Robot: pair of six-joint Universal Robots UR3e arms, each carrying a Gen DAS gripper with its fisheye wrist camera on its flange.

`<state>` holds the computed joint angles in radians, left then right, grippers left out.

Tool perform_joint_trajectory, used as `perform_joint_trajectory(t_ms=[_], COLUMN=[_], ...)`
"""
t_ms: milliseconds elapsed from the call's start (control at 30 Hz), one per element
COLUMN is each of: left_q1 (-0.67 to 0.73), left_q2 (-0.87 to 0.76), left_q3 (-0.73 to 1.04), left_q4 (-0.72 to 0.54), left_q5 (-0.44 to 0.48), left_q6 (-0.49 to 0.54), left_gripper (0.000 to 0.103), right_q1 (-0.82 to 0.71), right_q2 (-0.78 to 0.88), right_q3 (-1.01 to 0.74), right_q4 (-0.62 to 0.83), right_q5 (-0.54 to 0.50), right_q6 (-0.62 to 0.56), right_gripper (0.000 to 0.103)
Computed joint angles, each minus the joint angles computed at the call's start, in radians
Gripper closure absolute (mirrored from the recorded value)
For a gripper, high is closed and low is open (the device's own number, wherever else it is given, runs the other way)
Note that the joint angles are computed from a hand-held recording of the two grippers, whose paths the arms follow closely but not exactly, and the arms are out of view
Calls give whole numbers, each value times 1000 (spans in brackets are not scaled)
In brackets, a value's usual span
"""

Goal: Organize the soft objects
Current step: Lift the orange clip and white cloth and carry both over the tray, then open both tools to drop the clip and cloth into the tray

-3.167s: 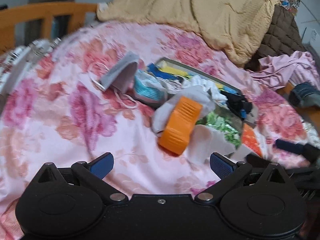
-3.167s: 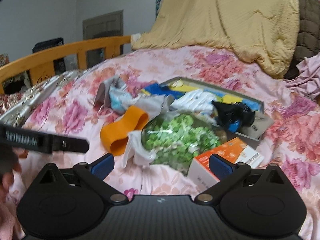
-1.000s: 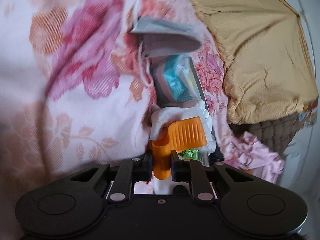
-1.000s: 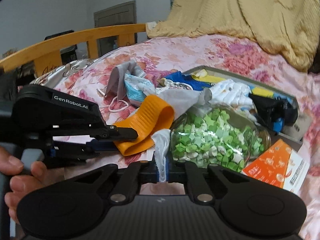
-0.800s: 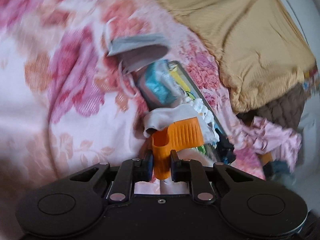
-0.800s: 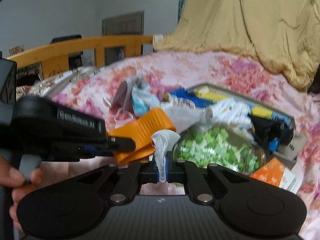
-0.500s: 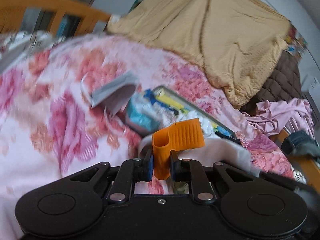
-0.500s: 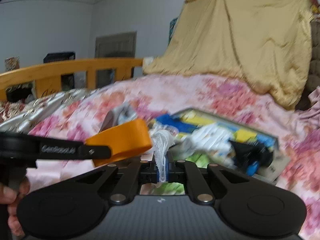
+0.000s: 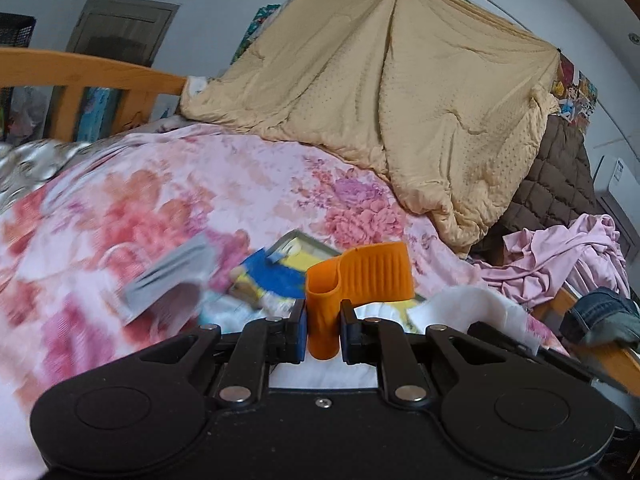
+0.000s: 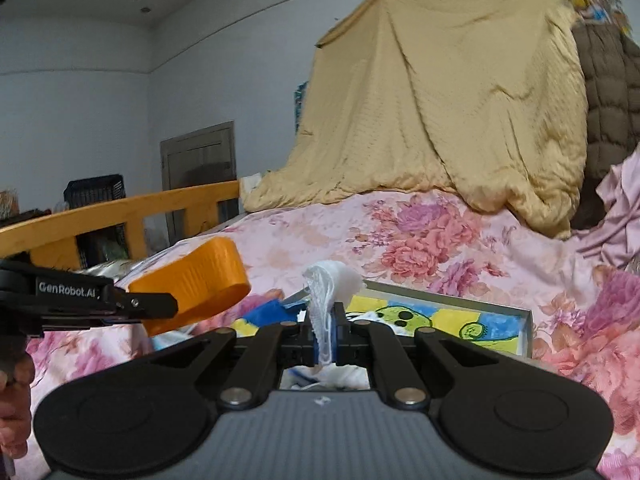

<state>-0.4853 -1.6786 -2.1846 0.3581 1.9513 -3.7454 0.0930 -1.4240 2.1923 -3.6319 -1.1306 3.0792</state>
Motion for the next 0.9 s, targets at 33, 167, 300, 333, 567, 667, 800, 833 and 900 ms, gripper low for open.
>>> perform_joint_trajectory(t_ms=[33,167,300,333,567,667,800,833,900], left_q1=[12,37,43,46,57,59,64,66,67], left_q2=[-30,-145,-280,-312,-506,-561,-621,-635,-657], left_q3=[52,230,438,490,802,896,1009,1040,1082], left_q4=[-21,-93,-187,-213,-393,-466,-594,-634,-682], left_q5=[-17,-68,-111,-124,-204,-236,-275,-284,-291], left_q6=[7,39,69,67,54,44,52,54,50], left_gripper=[87,87,86,86,86,86,85,85,84], right_q1=[-12,-46,-108,-127,-193,-203,-207,-206,-199], right_q2=[25,113,150,153,214,227,249,252,252], right_q3=[-22,-114,-164,-177,-266,-287,-310,-314,-320], right_q4=[1,38,95,124,242,291,318,325,340], right_q5=[8,23,83,100,126,113,72,57,25], right_q6=[2,11,23,25,42,55,76,77,74], right_gripper=[97,97,97,97,96,90,89,87,79])
